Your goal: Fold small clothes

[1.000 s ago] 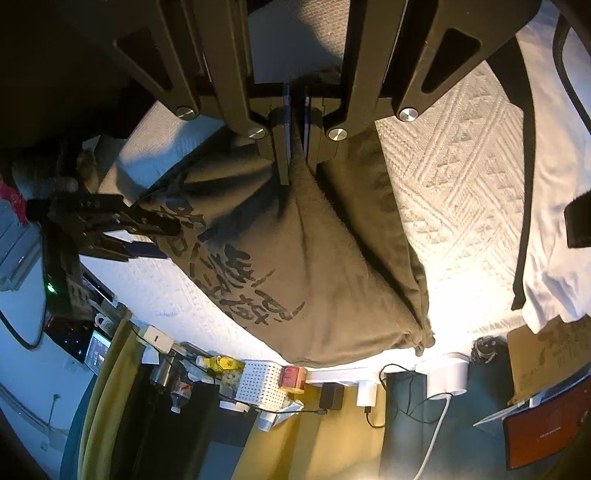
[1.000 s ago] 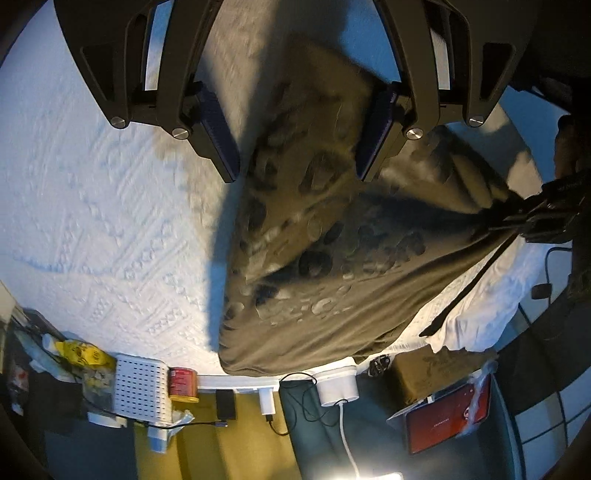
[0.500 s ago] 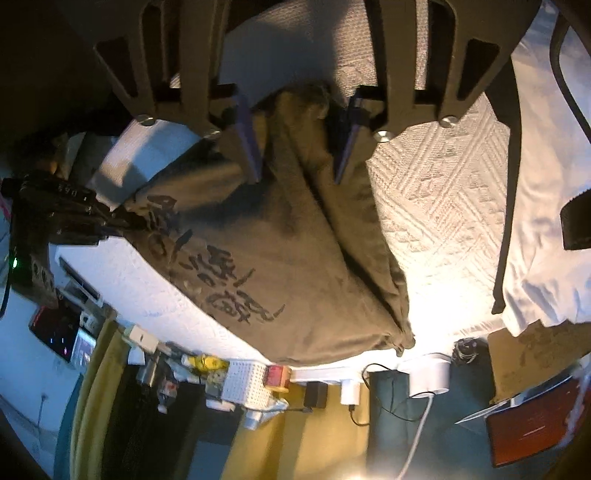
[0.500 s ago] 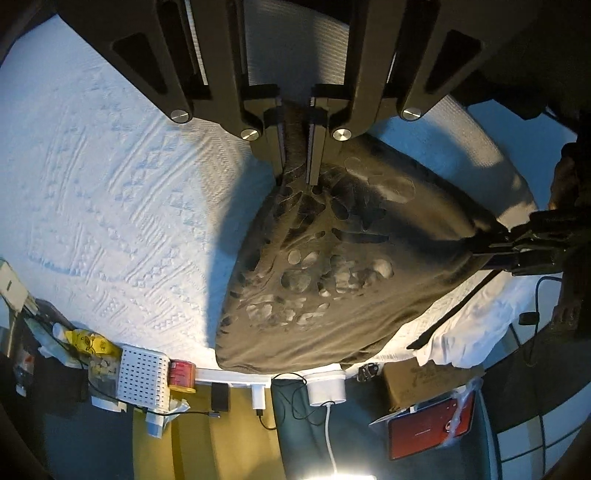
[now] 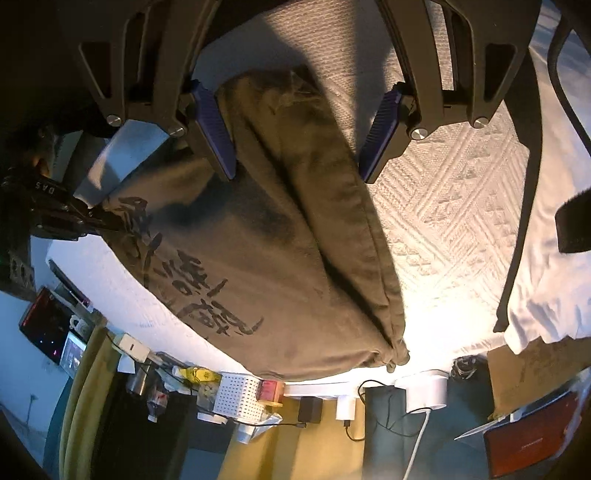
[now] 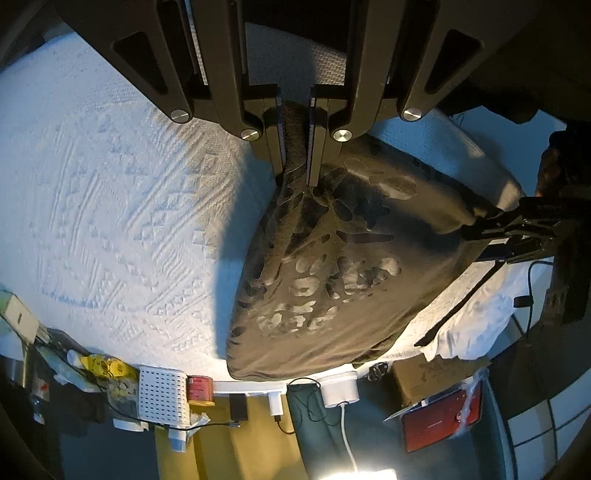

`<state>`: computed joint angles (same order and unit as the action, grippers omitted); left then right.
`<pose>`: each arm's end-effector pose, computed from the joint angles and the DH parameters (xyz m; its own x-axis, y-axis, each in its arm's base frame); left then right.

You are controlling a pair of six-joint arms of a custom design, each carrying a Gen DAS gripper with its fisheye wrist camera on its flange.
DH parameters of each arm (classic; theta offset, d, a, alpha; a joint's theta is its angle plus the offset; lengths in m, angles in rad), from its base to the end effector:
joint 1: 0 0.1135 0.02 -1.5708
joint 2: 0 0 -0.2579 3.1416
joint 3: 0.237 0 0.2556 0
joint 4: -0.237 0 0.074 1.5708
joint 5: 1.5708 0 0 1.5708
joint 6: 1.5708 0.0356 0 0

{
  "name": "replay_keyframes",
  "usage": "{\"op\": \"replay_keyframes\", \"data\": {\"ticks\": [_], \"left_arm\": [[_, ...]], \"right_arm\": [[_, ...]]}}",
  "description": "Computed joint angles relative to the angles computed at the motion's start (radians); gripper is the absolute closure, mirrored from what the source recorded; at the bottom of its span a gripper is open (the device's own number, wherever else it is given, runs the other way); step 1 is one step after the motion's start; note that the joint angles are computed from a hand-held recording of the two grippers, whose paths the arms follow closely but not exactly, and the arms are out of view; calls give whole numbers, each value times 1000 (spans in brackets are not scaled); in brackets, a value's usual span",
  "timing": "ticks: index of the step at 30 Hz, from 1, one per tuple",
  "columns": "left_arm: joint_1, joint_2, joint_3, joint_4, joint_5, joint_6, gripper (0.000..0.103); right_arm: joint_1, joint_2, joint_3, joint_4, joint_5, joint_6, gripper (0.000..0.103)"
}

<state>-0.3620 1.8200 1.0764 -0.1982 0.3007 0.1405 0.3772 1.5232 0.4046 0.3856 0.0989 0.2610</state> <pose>0.3429 -0.1411 0.1521 -0.6786 0.4000 -0.6161 0.6022 0.7832 -0.1548 0.2352 0.0894 0.1006 -0.6780 0.0076 -0.7351 -0.1277 0.9835 0.1279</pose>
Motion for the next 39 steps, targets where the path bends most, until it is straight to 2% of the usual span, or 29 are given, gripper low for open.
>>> {"op": "replay_keyframes", "data": {"ticks": [5,8,11,14,15,16,27,30,39], "left_arm": [[2,11,28,-30,-2,-14,34],[5,9,38,-33,4,-40,34],[3,-1,42,-19,-7,-53,34],[-1,9,68,-19,-24,-67,33],[-4,18,81,-23,-29,-74,32],[-7,29,96,-27,-35,-82,31],[-42,155,264,-115,-103,-95,27],[-43,207,325,-163,-123,-97,27],[-28,255,439,-211,-128,-112,27]], "right_arm": [[4,7,-27,57,5,6,92],[0,1,-18,36,-3,9,91],[-12,-6,-3,2,-16,-3,87],[-12,-12,12,-29,12,-8,63],[-17,-13,14,-31,10,-7,52],[-23,-15,14,-31,5,-7,48],[-132,17,85,-72,-84,-49,47],[-155,42,121,-87,-112,-65,47],[-215,116,264,-164,-162,-108,47]]}}
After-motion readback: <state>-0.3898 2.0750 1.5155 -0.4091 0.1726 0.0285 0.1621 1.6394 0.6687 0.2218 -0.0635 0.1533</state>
